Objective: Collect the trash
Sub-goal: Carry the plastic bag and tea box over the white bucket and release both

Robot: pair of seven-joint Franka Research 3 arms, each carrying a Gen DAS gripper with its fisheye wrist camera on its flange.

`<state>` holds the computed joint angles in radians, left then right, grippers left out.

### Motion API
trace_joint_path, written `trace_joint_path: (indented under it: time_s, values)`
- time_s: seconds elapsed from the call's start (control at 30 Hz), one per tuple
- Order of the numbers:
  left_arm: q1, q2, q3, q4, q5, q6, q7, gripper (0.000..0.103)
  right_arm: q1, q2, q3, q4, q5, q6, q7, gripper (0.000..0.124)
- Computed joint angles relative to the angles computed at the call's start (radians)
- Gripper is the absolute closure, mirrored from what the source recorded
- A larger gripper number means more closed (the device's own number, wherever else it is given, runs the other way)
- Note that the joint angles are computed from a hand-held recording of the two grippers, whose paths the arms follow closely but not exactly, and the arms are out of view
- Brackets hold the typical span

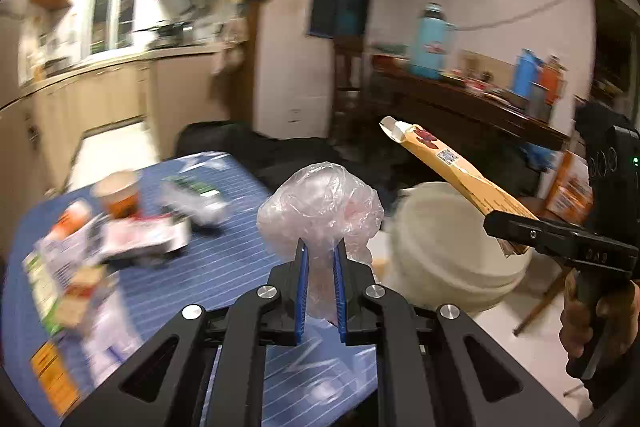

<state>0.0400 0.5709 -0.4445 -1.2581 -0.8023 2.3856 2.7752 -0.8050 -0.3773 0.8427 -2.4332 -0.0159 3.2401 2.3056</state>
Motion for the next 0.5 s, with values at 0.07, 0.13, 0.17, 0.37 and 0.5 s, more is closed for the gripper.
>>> trace_joint_path:
  time_s: [0.07, 0.13, 0.17, 0.37, 0.5]
  values:
    - [-0.026, 0.016, -0.016, 0.023, 0.013, -0.030, 0.008, 0.090, 0.003, -0.072, -0.028, -0.053, 0.022, -0.010, 0.022, 0.061]
    - [-0.053, 0.030, -0.026, 0.045, 0.023, -0.049, 0.007, 0.090, 0.009, -0.130, -0.053, -0.103, 0.038, -0.020, 0.039, 0.061]
    - [-0.067, 0.039, -0.029, 0.056, 0.030, -0.054, 0.010, 0.090, 0.008, -0.151, -0.060, -0.119, 0.042, -0.026, 0.047, 0.061]
    - [-0.172, 0.117, -0.051, 0.168, 0.093, -0.112, -0.011, 0.090, -0.001, -0.268, -0.119, -0.221, 0.027, -0.093, 0.100, 0.061]
    - [-0.214, 0.153, -0.075, 0.217, 0.109, -0.144, 0.006, 0.090, 0.004, -0.280, -0.165, -0.248, -0.016, -0.115, 0.119, 0.061]
